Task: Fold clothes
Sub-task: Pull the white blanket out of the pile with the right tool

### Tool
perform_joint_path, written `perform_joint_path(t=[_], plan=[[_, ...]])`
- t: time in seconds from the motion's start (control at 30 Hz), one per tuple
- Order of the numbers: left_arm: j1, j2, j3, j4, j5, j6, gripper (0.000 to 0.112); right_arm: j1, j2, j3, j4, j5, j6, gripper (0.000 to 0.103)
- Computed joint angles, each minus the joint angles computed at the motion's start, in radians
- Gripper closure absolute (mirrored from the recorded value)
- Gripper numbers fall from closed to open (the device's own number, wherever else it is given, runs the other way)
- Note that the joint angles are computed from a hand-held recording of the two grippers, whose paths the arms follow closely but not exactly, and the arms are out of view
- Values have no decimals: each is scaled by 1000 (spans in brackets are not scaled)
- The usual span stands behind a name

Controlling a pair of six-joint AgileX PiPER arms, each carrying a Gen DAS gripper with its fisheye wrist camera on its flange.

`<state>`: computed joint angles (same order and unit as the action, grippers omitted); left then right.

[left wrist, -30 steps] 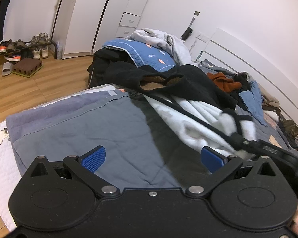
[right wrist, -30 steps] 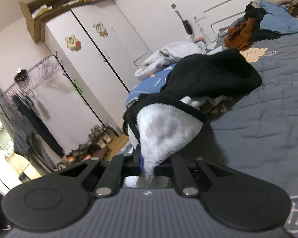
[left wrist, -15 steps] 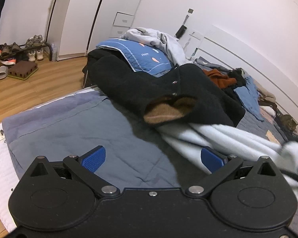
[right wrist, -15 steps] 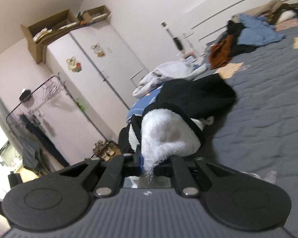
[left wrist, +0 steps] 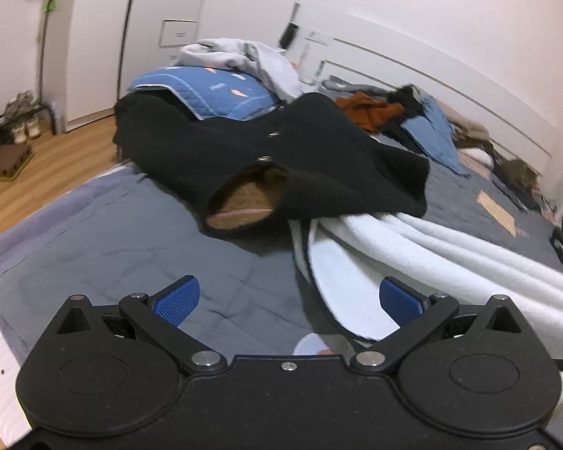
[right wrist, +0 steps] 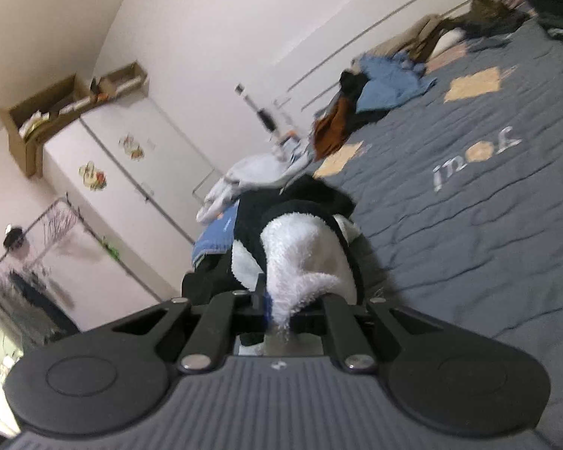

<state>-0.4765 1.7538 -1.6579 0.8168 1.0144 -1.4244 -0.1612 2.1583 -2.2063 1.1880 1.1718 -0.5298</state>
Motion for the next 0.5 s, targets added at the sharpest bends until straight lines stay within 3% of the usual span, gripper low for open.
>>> perform_joint_path(t=[0.3,0.5], plan=[[-35,109,-124,-40,-6,114,9,-171,-116,232,78,-57,-114,95],[-66,140,-152,-40,-21,125,9,-277,-128,295,118,-100,-148,96]])
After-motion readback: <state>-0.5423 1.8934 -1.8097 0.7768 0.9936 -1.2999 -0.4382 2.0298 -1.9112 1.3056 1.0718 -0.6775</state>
